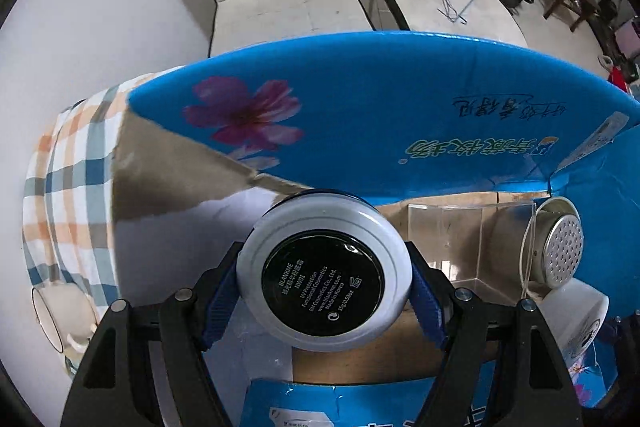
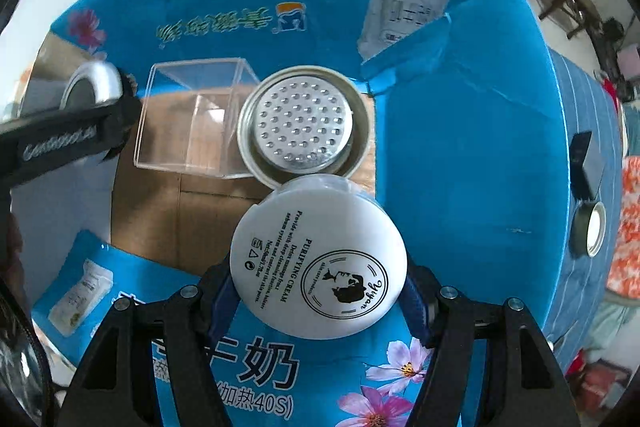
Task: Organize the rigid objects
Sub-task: 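Place both jars into the carton beside the clear box and open both tools, then lift both tools away from the carton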
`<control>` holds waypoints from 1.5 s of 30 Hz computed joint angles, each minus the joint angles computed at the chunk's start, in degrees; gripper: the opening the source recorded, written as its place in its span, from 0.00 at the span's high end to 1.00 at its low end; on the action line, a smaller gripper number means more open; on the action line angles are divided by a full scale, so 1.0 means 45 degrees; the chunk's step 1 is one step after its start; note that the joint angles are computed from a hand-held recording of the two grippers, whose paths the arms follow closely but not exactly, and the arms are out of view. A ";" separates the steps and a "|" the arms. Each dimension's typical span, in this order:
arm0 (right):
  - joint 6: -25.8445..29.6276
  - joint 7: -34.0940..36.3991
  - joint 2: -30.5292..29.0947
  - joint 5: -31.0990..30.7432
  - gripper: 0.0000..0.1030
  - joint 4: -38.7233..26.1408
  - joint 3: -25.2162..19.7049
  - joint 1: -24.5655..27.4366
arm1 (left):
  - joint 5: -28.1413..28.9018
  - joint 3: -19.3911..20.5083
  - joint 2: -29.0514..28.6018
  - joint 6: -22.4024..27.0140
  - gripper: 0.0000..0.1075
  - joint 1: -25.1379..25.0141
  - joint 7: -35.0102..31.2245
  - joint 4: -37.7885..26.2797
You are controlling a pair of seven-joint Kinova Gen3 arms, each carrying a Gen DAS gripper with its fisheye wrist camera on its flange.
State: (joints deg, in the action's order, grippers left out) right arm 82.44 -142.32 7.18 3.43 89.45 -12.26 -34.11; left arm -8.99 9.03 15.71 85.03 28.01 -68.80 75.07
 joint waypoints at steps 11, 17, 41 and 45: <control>-0.0612 0.0513 0.0253 -0.0799 0.32 0.0558 -0.0099 -0.0020 | 0.0558 -0.0024 0.0266 0.0169 0.31 -0.0214 -0.0326 -0.0201; -0.1038 0.0086 0.0418 -0.0578 0.32 0.0934 -0.0032 -0.0143 | 0.0313 -0.0040 0.0546 0.0492 0.31 -0.0021 -0.0437 -0.0506; -0.0274 0.0120 -0.0609 -0.1234 0.02 0.0393 0.0117 0.0666 | 0.0242 -0.0039 -0.0675 0.1186 0.04 -0.0107 0.0322 -0.0765; 0.0255 0.0153 -0.1106 -0.1013 0.02 0.0089 -0.0060 0.0776 | 0.0333 0.0107 -0.1381 0.1243 0.04 -0.0244 0.0483 -0.0566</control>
State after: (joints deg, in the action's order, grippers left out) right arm 83.59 -141.63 2.20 -1.13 89.85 -12.53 -30.62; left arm -7.49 9.51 9.50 90.62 26.92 -66.63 72.52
